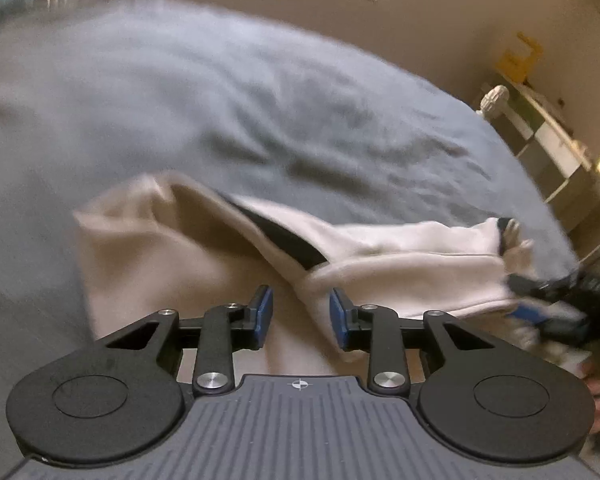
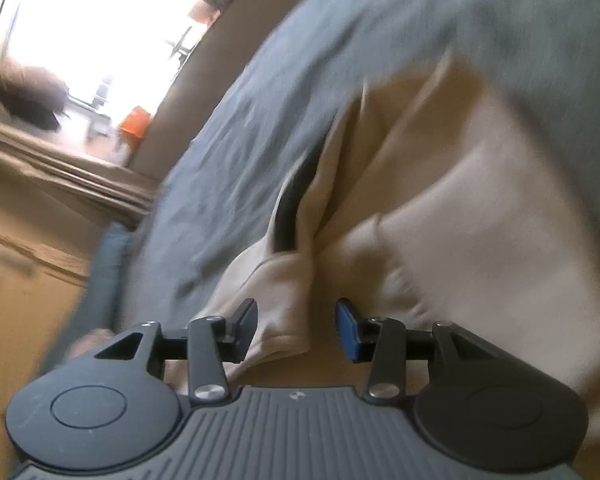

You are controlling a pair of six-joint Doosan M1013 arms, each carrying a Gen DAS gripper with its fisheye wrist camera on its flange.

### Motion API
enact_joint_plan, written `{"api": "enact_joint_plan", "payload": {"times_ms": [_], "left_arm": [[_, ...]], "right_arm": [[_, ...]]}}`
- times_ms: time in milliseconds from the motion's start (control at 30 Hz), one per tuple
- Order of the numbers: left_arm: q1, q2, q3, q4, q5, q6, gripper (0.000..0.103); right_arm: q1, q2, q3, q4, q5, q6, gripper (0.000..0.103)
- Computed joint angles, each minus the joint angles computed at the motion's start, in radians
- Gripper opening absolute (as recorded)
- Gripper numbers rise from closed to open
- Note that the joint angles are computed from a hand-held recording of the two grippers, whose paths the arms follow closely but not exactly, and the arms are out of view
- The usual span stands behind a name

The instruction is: Fold clothes

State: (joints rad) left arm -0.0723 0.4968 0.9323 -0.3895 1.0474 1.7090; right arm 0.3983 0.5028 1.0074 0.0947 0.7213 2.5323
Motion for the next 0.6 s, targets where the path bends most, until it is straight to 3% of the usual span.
{"api": "enact_joint_plan", "payload": {"times_ms": [133, 233, 367, 433, 500, 533, 600], "left_arm": [[-0.017, -0.040, 0.057, 0.047, -0.148, 0.079, 0.031], [-0.039, -0.036, 0.054, 0.052, -0.169, 0.129, 0.031], [-0.075, -0.025, 0.070, 0.136, -0.153, 0.214, 0.038], [-0.093, -0.040, 0.127, 0.217, -0.218, 0.244, 0.041], [-0.099, -0.065, 0.190, 0.233, -0.308, 0.301, 0.043], [-0.099, -0.071, 0.201, 0.232, -0.324, 0.317, 0.043], [-0.092, -0.068, 0.182, 0.213, -0.291, 0.324, 0.043]], "right_arm": [[0.042, 0.016, -0.072, -0.258, 0.070, 0.043, 0.046], [0.077, 0.062, -0.169, -0.350, 0.129, -0.057, 0.046], [0.117, 0.152, -0.319, -0.382, 0.251, -0.274, 0.046], [0.127, 0.195, -0.369, -0.360, 0.330, -0.373, 0.048], [0.138, 0.209, -0.357, -0.372, 0.344, -0.417, 0.050], [0.139, 0.195, -0.329, -0.381, 0.310, -0.403, 0.050], [0.141, 0.171, -0.276, -0.399, 0.246, -0.372, 0.050]]}}
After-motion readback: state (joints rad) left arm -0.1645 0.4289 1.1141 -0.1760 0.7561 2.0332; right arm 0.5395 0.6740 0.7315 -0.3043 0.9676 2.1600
